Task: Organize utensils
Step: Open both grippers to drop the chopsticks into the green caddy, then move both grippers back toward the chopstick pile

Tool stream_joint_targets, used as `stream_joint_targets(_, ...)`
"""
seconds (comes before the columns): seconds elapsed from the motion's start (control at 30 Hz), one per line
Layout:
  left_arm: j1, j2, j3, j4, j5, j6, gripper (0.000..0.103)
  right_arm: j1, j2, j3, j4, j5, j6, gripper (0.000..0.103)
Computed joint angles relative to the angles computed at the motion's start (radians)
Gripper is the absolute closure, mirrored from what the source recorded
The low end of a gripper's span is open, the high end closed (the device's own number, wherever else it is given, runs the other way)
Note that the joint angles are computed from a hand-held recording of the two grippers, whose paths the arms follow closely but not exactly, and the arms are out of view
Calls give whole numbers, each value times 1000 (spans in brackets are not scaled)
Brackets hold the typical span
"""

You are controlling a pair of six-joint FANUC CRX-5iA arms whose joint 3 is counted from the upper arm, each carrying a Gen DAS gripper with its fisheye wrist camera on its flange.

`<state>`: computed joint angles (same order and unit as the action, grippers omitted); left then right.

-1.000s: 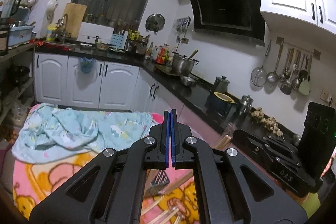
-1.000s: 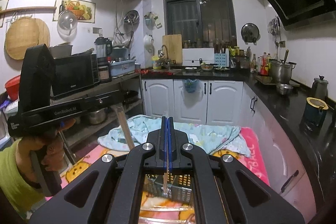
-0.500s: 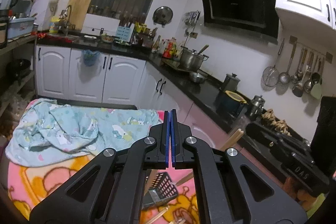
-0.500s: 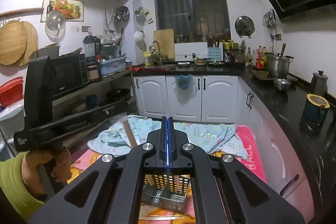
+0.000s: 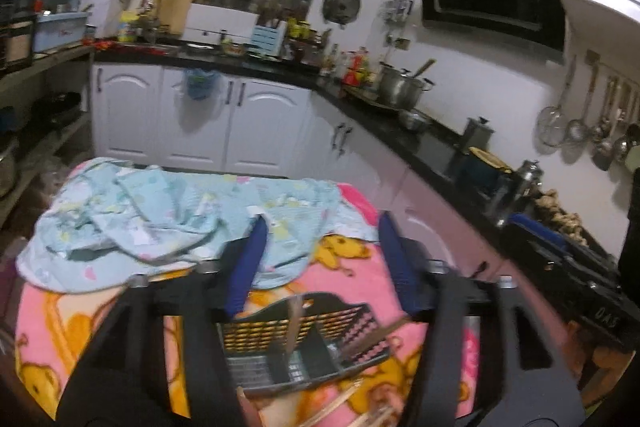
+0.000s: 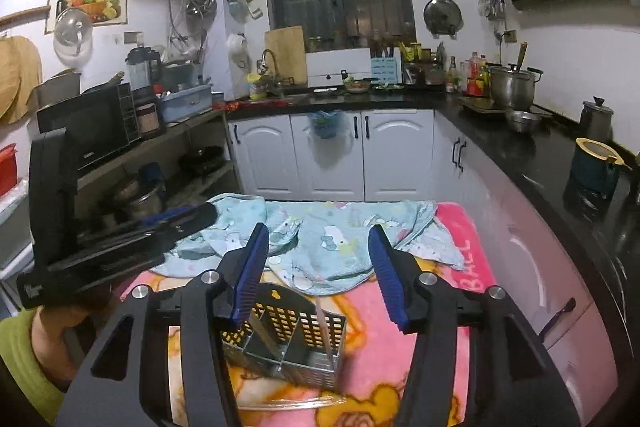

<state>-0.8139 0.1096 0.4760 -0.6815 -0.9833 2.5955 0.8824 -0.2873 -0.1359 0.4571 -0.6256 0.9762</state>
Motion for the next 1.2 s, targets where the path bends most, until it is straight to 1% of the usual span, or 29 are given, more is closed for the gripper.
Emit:
stream_joint_targets(0.03, -4, -15, -18, -14, -1, 15, 50, 1, -5, -12, 14, -1, -9, 52)
stream_joint_targets(0.07, -9, -26, -29, -23, -14, 25, 45, 3, -15, -31, 38, -3, -28, 52)
stream_joint_targets(0.1, -14, -37, -38, -35, -29, 37, 34, 4, -20, -42, 51, -6, -41, 51)
stream_joint_targets(0.17, -31, -60, -61, -73, -41, 67, 20, 9, -39, -75, 85, -7, -67, 50)
stream_joint_targets(0.23, -52, -89, -89, -111, -55, 99, 20, 10, -58, -114, 140, 4, -111, 40)
stream_joint_targets(0.27, -56, -102, -101, -116, -56, 109, 17, 8, -64, -127, 160, 11, -129, 40)
stream_joint_targets(0.3, -65, -110, -110, -132, -60, 125, 10, 8, -71, -137, 166, 12, -136, 40)
stream_joint_targets(0.4, -106, -133, -130, -192, -94, 163, 10, 14, -91, -155, 166, 12, -146, 39)
stream_joint_targets(0.67, -159, -190, -210, -220, -117, 246, 10, 72, -161, -241, 267, 2, -208, 33)
stream_joint_targets(0.9, -237, -225, -271, -271, -184, 331, 10, 145, -234, -320, 340, -38, -261, 32)
stream_joint_targets(1.03, -277, -243, -297, -297, -212, 391, 10, 183, -272, -346, 345, -61, -279, 30)
stream_joint_targets(1.2, -306, -253, -318, -301, -241, 420, 10, 232, -301, -374, 371, -86, -305, 29)
